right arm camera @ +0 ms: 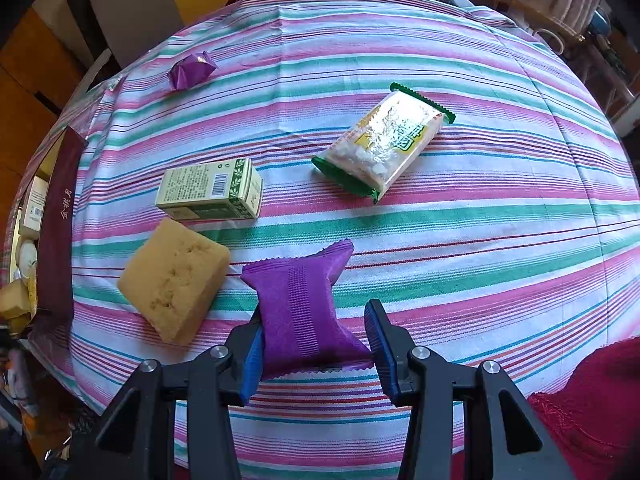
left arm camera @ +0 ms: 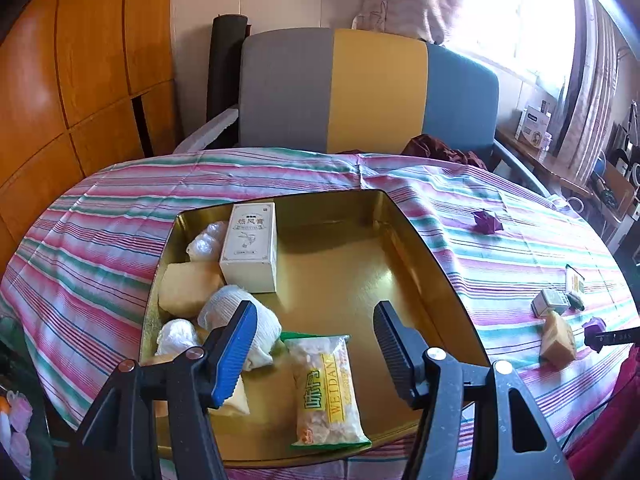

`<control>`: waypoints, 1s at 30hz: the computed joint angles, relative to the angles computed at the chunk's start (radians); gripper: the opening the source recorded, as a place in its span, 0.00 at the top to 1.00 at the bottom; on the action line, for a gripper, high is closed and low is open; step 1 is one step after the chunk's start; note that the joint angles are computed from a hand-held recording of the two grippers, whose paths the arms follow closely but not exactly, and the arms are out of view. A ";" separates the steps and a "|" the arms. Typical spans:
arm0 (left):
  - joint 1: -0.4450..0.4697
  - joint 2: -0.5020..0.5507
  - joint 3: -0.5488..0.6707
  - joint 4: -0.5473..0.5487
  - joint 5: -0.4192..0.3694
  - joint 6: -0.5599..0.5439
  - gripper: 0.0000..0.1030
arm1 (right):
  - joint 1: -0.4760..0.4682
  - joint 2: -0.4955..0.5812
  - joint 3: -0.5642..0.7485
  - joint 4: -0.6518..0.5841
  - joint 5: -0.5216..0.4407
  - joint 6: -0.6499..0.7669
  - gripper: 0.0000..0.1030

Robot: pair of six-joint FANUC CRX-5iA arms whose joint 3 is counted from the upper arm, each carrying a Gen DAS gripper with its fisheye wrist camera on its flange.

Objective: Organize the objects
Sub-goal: 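Carry the purple pouch into the gold tray and open the right tool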

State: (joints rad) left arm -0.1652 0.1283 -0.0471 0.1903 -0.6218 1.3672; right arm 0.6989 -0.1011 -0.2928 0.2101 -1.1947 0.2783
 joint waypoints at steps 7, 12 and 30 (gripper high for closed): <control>0.007 -0.001 -0.019 0.042 -0.011 -0.023 0.40 | 0.009 -0.015 -0.020 0.022 0.017 -0.022 0.54; 0.014 -0.001 -0.034 0.087 -0.016 -0.062 0.40 | 0.018 -0.021 -0.025 0.035 0.020 -0.040 0.54; 0.098 -0.072 -0.158 0.267 0.036 -0.160 0.41 | 0.091 0.004 0.001 0.269 0.120 -0.111 0.54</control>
